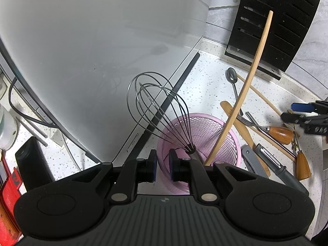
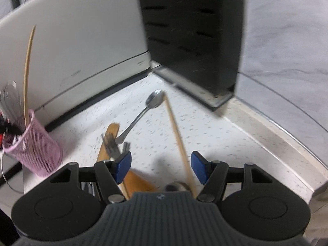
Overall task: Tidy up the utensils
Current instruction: 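Drop the chopstick into the pink cup and move the right gripper back toward the utensils, then lower the right gripper onto the orange-handled fork and close it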
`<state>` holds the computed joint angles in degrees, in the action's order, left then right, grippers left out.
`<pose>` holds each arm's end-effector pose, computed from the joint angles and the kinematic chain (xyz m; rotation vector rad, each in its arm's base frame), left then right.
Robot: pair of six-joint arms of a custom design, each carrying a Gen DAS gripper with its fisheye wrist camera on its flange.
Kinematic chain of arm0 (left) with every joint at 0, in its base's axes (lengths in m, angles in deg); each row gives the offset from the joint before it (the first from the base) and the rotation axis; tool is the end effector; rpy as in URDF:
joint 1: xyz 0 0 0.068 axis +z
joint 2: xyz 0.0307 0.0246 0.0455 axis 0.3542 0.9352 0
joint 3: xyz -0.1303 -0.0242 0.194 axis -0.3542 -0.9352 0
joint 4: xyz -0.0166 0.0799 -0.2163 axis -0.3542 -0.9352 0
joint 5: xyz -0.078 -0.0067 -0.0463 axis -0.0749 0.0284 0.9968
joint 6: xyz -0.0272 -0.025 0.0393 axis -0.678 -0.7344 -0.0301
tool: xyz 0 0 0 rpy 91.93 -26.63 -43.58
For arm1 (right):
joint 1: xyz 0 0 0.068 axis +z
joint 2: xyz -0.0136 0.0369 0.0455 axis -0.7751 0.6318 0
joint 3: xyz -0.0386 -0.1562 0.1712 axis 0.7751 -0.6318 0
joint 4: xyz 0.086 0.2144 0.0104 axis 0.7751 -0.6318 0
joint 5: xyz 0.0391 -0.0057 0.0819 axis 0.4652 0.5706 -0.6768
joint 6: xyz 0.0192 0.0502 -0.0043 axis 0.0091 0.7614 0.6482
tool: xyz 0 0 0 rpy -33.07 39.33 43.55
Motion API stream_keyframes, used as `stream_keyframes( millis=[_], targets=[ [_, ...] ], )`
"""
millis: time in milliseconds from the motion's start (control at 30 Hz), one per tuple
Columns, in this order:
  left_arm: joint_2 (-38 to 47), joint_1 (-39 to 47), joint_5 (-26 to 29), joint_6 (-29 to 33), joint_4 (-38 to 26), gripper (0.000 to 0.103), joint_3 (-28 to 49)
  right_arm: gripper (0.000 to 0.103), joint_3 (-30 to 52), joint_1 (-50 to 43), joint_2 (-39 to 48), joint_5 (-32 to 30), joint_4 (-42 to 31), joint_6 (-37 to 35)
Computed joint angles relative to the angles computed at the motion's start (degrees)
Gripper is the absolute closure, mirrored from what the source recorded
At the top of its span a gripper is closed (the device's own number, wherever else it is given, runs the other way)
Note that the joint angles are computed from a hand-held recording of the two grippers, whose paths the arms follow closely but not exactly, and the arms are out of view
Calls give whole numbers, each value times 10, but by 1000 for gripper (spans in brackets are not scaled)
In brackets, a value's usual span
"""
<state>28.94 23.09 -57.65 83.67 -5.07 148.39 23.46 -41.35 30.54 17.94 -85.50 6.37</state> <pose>0.2775 0.0050 0.3108 0.3722 2.5861 -0.1248 0.2739 0.0521 0.2407 -0.2829 2.3450 0.2935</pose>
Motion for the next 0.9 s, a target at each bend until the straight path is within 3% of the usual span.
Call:
stream_keyframes(
  millis=[467, 900],
  targets=[
    [1, 1, 3, 2, 0, 90, 0, 47, 46, 169, 94, 109, 67, -15],
    [0, 14, 17, 12, -5, 90, 1, 62, 118, 174, 184, 121, 59, 8]
  ],
)
